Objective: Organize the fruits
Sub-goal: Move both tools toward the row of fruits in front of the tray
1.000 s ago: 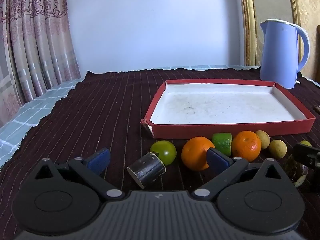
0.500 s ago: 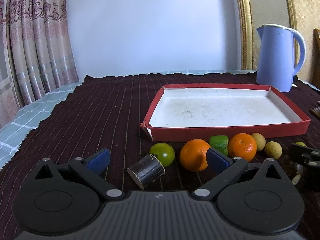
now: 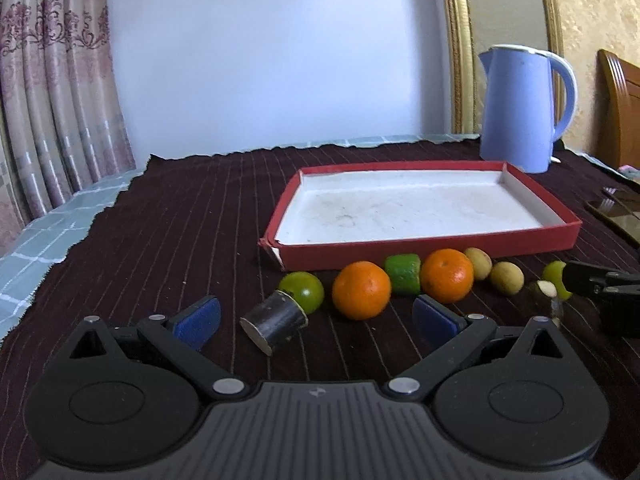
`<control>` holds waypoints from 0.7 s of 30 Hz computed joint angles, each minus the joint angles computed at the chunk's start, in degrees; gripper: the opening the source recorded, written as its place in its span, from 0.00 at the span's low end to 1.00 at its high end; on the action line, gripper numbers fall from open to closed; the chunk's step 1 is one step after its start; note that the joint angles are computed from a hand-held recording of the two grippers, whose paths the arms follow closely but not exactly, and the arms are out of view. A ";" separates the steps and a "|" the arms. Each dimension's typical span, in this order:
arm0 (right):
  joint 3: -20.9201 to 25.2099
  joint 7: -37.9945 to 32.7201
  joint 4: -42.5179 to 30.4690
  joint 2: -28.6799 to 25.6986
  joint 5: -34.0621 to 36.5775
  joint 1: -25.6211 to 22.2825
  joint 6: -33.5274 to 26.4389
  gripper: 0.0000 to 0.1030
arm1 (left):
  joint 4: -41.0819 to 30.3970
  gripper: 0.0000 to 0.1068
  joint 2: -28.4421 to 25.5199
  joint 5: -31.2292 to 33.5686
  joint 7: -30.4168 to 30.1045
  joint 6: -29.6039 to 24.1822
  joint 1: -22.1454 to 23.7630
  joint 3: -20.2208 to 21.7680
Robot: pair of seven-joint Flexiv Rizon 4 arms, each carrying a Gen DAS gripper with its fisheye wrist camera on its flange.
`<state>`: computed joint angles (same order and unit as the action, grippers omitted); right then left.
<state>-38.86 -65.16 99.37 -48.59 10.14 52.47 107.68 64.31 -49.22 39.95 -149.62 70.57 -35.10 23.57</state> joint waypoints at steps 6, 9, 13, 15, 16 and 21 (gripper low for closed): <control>1.36 -2.83 0.55 0.41 0.71 -0.58 2.22 1.00 | -0.23 0.96 -0.04 -0.06 -0.09 -1.15 -0.29 -0.41; -1.74 -3.07 0.48 -0.96 2.91 1.92 1.66 1.00 | -0.53 0.96 -0.20 0.65 -1.01 -1.79 -0.86 0.08; -1.18 -3.33 0.51 -0.71 2.74 1.61 1.59 1.00 | -0.39 0.96 -0.02 1.12 -0.84 -1.50 -0.57 -0.50; -0.31 -3.31 0.39 -0.34 2.55 0.99 1.40 1.00 | -0.22 0.96 0.09 1.15 -0.78 -1.41 -0.46 -0.70; 0.06 -3.26 0.35 -0.18 2.43 0.70 1.29 1.00 | -0.14 0.96 0.12 1.10 -0.73 -1.24 -0.36 -0.86; 1.33 -2.94 0.35 0.18 2.26 -0.20 1.65 1.00 | 0.13 0.96 0.21 0.53 -0.18 -0.61 0.01 -1.33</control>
